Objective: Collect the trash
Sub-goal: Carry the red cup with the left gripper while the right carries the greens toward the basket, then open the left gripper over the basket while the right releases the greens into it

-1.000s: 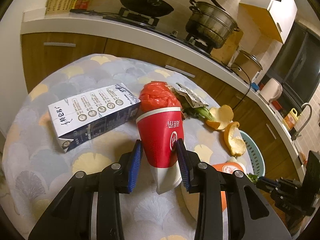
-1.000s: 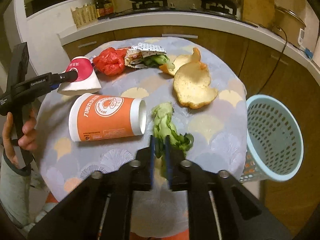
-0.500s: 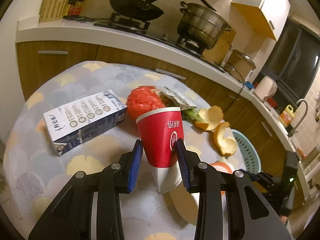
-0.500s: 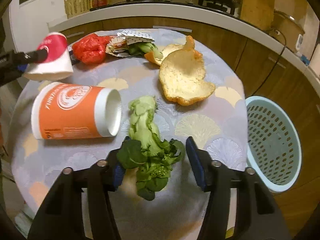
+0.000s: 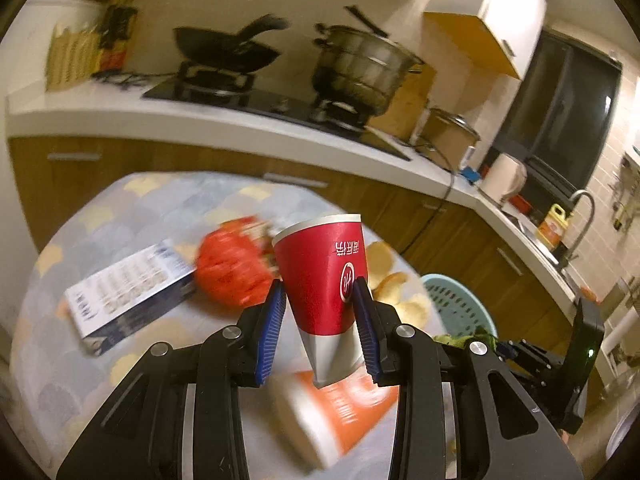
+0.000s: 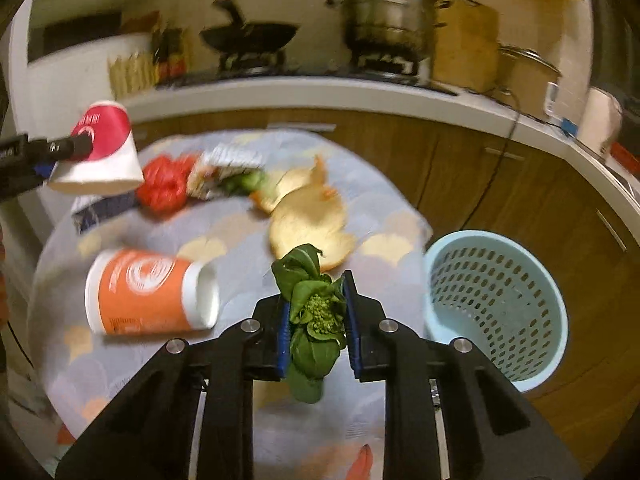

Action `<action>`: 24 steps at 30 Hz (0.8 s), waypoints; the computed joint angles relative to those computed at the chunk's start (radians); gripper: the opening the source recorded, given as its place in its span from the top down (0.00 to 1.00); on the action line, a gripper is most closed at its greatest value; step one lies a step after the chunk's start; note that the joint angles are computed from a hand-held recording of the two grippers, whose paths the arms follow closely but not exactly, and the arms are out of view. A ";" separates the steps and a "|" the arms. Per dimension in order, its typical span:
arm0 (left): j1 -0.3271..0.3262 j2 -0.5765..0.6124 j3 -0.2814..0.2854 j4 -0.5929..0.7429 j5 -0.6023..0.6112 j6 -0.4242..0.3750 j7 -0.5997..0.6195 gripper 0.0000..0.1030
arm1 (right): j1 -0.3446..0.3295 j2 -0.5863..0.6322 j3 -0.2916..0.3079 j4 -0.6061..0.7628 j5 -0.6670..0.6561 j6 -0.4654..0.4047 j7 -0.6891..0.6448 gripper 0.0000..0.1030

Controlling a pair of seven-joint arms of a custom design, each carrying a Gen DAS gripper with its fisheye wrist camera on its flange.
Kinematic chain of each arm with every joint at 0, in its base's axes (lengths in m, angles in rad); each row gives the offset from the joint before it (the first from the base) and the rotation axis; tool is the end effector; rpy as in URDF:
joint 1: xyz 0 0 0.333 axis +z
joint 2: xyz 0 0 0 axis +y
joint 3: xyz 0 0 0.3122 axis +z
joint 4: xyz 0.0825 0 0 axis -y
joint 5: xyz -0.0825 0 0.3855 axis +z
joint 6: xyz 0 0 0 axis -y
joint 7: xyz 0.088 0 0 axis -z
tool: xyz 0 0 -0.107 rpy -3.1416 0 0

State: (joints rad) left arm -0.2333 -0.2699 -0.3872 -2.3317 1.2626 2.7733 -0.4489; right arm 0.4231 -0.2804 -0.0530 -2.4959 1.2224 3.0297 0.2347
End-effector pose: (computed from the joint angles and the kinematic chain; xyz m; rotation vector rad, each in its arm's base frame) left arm 0.3783 -0.3324 0.4820 -1.9162 1.4130 -1.1791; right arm 0.4539 0.0993 0.4397 -2.0055 1.1481 -0.5616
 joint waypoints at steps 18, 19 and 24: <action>-0.243 0.605 0.072 0.695 -0.284 -0.129 0.574 0.68 | -0.243 0.137 -0.058 0.204 0.114 -0.056 0.010 0.84; -0.256 0.646 0.075 0.739 -0.308 -0.131 0.603 0.68 | -0.259 0.158 -0.054 0.216 0.088 -0.065 0.047 0.84; -0.322 0.831 0.090 0.952 -0.422 -0.190 0.773 0.68 | -0.328 0.268 -0.030 0.262 -0.046 -0.097 0.201 0.84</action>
State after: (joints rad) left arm -0.5549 0.5615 -0.2970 -1.3797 0.8403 2.5832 0.3237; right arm 0.0948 -0.0128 -0.0835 -2.2338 1.1764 2.9322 0.4362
